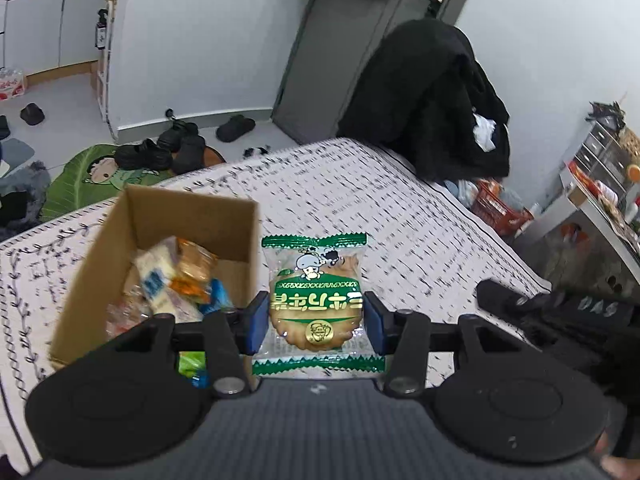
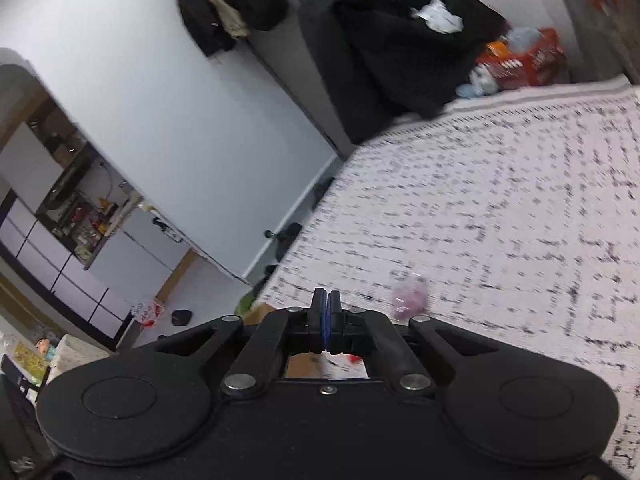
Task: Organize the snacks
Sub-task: 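Carry the cookie packet into the box and open the left gripper while the right grasps the clear white packet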
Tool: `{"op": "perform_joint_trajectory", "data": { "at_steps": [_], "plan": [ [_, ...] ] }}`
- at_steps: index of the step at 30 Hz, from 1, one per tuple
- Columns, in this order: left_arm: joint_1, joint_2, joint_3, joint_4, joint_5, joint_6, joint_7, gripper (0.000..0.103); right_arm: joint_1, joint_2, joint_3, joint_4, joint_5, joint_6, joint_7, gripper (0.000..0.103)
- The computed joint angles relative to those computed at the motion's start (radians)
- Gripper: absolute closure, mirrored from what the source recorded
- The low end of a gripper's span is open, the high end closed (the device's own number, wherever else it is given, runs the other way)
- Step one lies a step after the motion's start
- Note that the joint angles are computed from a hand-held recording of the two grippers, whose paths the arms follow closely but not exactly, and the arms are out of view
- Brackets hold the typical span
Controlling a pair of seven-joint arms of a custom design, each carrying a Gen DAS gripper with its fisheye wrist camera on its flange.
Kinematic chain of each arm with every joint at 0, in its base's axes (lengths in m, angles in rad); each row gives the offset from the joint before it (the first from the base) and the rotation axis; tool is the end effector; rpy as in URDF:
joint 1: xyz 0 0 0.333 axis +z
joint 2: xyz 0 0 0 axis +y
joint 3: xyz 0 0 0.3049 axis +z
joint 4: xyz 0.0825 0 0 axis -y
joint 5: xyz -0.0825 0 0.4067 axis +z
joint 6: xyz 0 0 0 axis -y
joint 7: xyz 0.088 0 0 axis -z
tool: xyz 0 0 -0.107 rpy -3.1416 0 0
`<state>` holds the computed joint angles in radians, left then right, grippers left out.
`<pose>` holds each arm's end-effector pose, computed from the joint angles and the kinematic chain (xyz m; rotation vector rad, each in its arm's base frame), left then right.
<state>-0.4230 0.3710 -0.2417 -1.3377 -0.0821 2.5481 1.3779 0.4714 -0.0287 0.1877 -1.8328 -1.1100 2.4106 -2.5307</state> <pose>0.6029 -0.4252 0.6132 -1.5398 2.2468 -1.2283 0.4947 0.3782 0.5915 -0.7085 1.9653 -0.5293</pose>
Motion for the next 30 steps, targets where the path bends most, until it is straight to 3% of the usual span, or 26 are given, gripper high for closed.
{"op": "perform_joint_trajectory", "data": {
  "at_steps": [6, 20, 21, 23, 24, 25, 30],
  "plan": [
    [0.032, 0.002, 0.008, 0.003, -0.022, -0.009, 0.004, 0.055, 0.022, 0.088, -0.018, 0.112, 0.050, -0.009, -0.092, 0.103],
    [0.048, 0.061, 0.051, 0.054, 0.040, -0.041, -0.045, 0.055, 0.053, 0.197, -0.077, 0.133, 0.250, 0.085, -0.184, 0.098],
    [0.047, 0.072, 0.054, 0.066, 0.047, -0.048, -0.050, 0.055, 0.053, 0.206, -0.082, 0.137, 0.260, 0.093, -0.196, 0.094],
    [0.041, 0.095, 0.063, 0.094, 0.068, -0.060, -0.060, 0.055, 0.056, 0.225, -0.090, 0.155, 0.278, 0.090, -0.228, 0.076],
    [0.038, 0.107, 0.066, 0.110, 0.078, -0.068, -0.064, 0.055, 0.061, 0.235, -0.097, 0.167, 0.272, 0.079, -0.237, 0.056],
    [0.036, 0.119, 0.069, 0.125, 0.085, -0.074, -0.066, 0.055, 0.068, 0.243, -0.103, 0.178, 0.258, 0.066, -0.241, 0.042],
    [0.023, 0.184, 0.085, 0.210, 0.124, -0.117, -0.075, 0.055, 0.061, 0.296, -0.117, 0.225, 0.320, 0.069, -0.361, 0.042]
  ]
}}
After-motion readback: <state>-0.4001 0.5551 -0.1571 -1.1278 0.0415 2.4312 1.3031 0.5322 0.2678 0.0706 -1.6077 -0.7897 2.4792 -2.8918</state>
